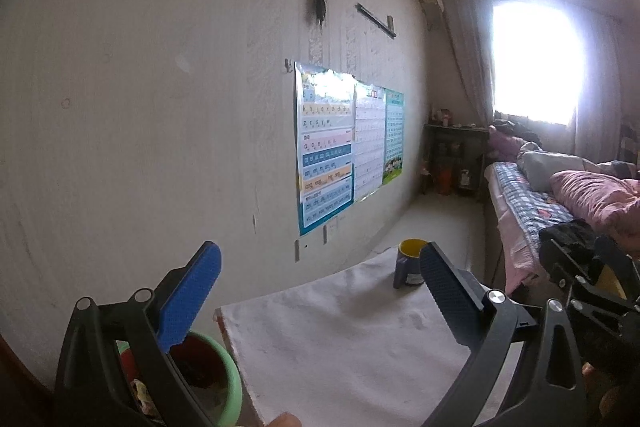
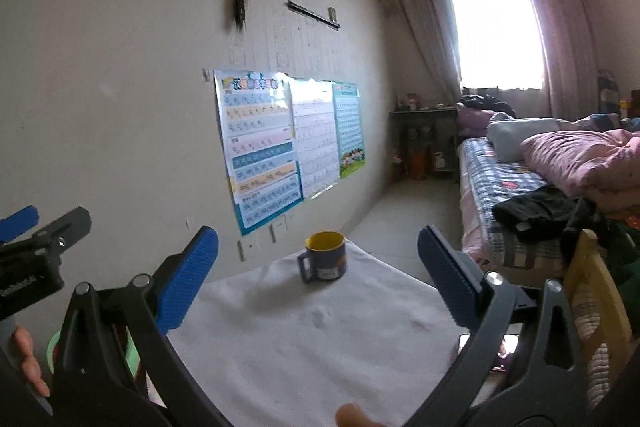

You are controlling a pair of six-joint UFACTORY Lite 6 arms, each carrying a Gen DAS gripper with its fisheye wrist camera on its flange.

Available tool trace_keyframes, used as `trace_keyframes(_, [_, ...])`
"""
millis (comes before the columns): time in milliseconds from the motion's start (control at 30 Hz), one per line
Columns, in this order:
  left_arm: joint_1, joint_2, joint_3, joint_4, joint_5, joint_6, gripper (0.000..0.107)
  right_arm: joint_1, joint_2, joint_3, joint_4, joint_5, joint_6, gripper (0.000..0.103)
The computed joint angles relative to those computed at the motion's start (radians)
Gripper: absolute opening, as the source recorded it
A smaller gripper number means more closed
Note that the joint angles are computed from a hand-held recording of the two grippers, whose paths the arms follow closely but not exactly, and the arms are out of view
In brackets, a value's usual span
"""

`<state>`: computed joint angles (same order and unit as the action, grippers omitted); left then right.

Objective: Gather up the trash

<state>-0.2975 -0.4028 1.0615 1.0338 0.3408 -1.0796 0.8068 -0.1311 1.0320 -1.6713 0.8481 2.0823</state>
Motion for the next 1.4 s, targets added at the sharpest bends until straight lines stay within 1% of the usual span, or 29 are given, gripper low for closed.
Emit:
trace_keyframes(133, [-0.005,-0.023,-0.042,0.119,0.017,-0.148,0.095,-0.032,0.012,0.020,0.043,-0.080,-0.045,0.098])
trace_keyframes(233, [-0.011,-0.012,-0.038,0.120,0.040,-0.153,0.095,-0.041,0.044,0.049,0.093,-0.114,-0.102,0.098])
trace_keyframes(300, [-0.001,0.002,-0.026,0.084,0.046,-0.130,0.095,-0.047,0.060,0.061,0.124,-0.142,-0.139,0.098])
trace_keyframes(467, [0.039,0.048,0.006,-0.075,0.054,-0.006,0.095,-0.064,0.074,0.064,0.164,-0.204,-0.159,0.098])
trace_keyframes(600, [0.074,0.068,0.007,-0.162,0.048,0.064,0.095,-0.067,0.088,0.073,0.199,-0.213,-0.180,0.098])
trace_keyframes(667, [0.096,0.081,0.013,-0.250,0.039,0.143,0.095,-0.072,0.098,0.083,0.225,-0.218,-0.204,0.098])
trace_keyframes(733, [0.109,0.082,0.005,-0.297,0.032,0.183,0.095,-0.074,0.103,0.085,0.242,-0.226,-0.210,0.098])
trace_keyframes(867, [0.119,0.089,0.000,-0.309,0.027,0.196,0.095,-0.083,0.116,0.097,0.276,-0.244,-0.230,0.098])
trace_keyframes(1033, [0.122,0.101,0.003,-0.317,0.030,0.207,0.095,-0.074,0.138,0.115,0.301,-0.239,-0.261,0.098])
trace_keyframes(1233, [0.135,0.116,0.020,-0.402,0.038,0.299,0.095,-0.079,0.156,0.125,0.322,-0.254,-0.280,0.098])
trace_keyframes(1400, [0.136,0.123,0.010,-0.383,0.029,0.287,0.095,-0.087,0.163,0.129,0.328,-0.263,-0.283,0.098])
